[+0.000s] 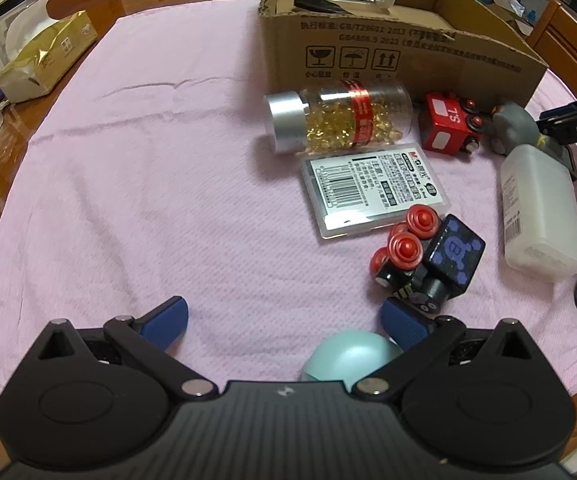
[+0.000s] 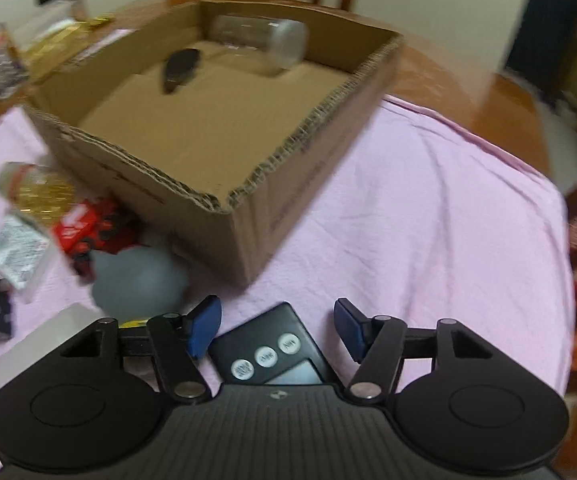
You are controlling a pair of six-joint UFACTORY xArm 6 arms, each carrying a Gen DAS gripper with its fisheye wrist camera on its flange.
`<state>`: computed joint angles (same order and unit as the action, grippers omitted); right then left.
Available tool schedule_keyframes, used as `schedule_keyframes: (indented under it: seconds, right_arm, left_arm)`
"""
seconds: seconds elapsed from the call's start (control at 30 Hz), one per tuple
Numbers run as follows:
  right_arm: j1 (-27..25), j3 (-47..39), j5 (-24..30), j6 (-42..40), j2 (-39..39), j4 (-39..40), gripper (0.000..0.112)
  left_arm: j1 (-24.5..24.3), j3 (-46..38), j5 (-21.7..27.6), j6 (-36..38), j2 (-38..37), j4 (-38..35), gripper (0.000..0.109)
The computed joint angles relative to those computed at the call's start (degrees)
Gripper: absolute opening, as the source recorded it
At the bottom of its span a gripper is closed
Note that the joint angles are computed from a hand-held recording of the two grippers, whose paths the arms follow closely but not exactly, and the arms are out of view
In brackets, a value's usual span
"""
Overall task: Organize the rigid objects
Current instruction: 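Grasp the mint-green round case with the left tool while the right tool grasps the black timer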
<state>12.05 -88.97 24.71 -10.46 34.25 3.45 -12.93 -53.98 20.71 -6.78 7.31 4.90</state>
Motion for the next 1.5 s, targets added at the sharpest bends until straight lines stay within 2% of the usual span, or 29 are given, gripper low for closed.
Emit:
schedule_keyframes:
  seconds: [0.07, 0.17, 0.27, 0.37, 0.57, 0.67, 0.93, 1.13, 1.23, 1.3, 1.5]
  right_arm:
    - [-0.11, 2.4, -1.13, 9.95, -1.5, -8.34, 0.073]
    - [-0.76, 7.65, -1.9, 19.04, -5.24, -15.78, 0.078]
    - [-0.95, 12.03, -2.46, 22.54, -8.03, -16.43, 0.08]
    - [-1.32, 16.63, -5.82, 25.27, -10.4, -16.46, 0.08]
    - [-1.51, 19.81, -10.52, 24.31, -11.5, -16.39, 0.075]
    - [-1.49, 18.68, -10.87, 20.63, -10.43, -12.82, 0.075]
    - [-1.45, 18.0, -11.93, 18.02, -9.45, -10.51, 0.077]
    - [-1.36, 18.26, -12.52, 17.74, -9.41, -10.38, 0.081]
    - [-1.34, 18.34, -12.66, 18.77, -9.38, -11.09, 0.081]
    - [-1.34, 18.22, -12.52, 20.08, -9.35, -12.12, 0.081]
    - [-1.37, 18.15, -12.58, 22.73, -9.27, -14.27, 0.081]
  left_arm:
    - [0.03, -0.02, -0.18, 0.99, 0.07, -0.55, 0.102]
    - [0.07, 0.32, -0.81, 2.71, 0.04, -1.54, 0.102]
    - [0.14, 0.48, -1.19, 4.28, 0.04, -2.47, 0.102]
    - [0.15, 0.58, -1.36, 5.34, 0.02, -3.07, 0.102]
    - [0.12, 0.44, -1.05, 6.5, -0.02, -3.75, 0.102]
    - [-0.04, 0.72, -1.07, 7.69, -0.26, -4.63, 0.102]
    - [-1.07, 4.3, -1.17, 20.0, -3.42, -13.59, 0.101]
    - [-0.6, 6.4, 0.97, 26.54, -6.01, -17.28, 0.098]
    - [-0.55, 6.86, 1.66, 27.59, -6.57, -16.01, 0.097]
    - [-0.46, 7.01, 1.9, 27.65, -6.91, -16.15, 0.095]
    - [-1.15, 7.89, 1.29, 30.02, -8.32, -17.56, 0.071]
